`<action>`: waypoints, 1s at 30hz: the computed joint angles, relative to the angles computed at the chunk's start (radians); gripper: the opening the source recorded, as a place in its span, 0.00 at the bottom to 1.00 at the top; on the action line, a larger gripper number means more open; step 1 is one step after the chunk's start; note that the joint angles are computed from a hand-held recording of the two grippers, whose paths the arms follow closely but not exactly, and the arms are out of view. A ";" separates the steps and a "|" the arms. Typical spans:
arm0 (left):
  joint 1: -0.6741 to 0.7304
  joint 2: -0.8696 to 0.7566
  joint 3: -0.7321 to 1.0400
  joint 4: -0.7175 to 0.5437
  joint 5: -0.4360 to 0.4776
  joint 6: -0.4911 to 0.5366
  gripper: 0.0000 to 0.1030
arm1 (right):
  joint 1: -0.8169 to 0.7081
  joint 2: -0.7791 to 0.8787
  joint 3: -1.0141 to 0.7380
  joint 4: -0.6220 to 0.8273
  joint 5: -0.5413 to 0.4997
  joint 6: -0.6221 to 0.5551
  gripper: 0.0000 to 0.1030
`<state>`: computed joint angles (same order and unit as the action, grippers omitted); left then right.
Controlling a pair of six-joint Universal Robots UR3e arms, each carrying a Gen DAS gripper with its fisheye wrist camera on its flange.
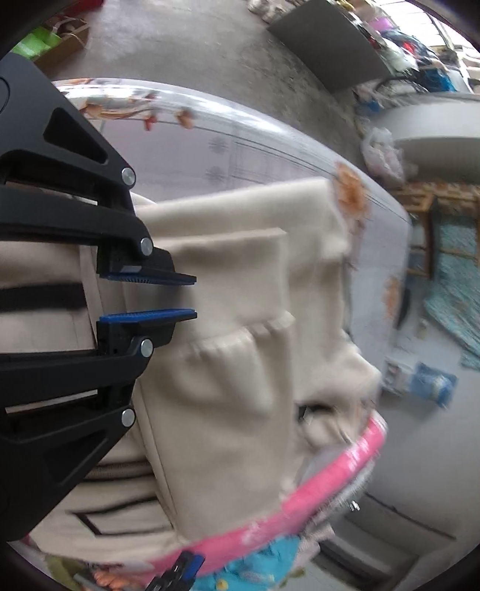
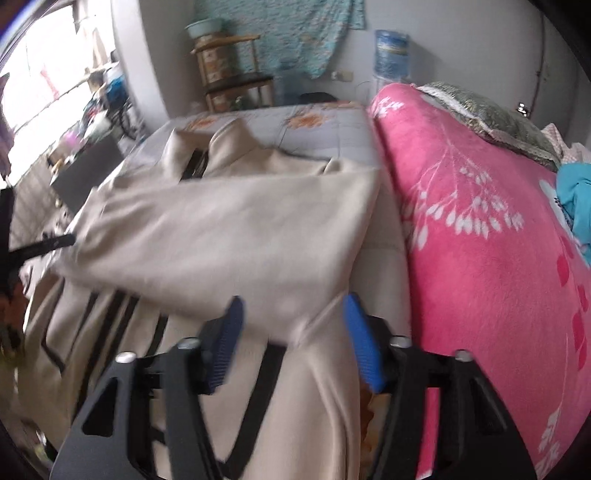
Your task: Fold large clothes
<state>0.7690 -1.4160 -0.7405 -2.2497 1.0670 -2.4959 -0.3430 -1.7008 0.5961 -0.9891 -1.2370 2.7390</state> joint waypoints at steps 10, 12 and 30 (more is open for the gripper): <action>0.086 0.025 -0.035 -0.056 -0.056 0.054 0.11 | 0.000 -0.055 0.049 0.009 -0.205 0.011 0.33; 0.091 0.021 -0.016 -0.075 -0.061 0.057 0.12 | 0.022 -0.051 0.014 0.020 -0.228 0.021 0.33; 0.026 0.047 -0.053 0.010 -0.024 0.014 0.15 | 0.093 -0.051 0.140 -0.125 -0.273 0.077 0.06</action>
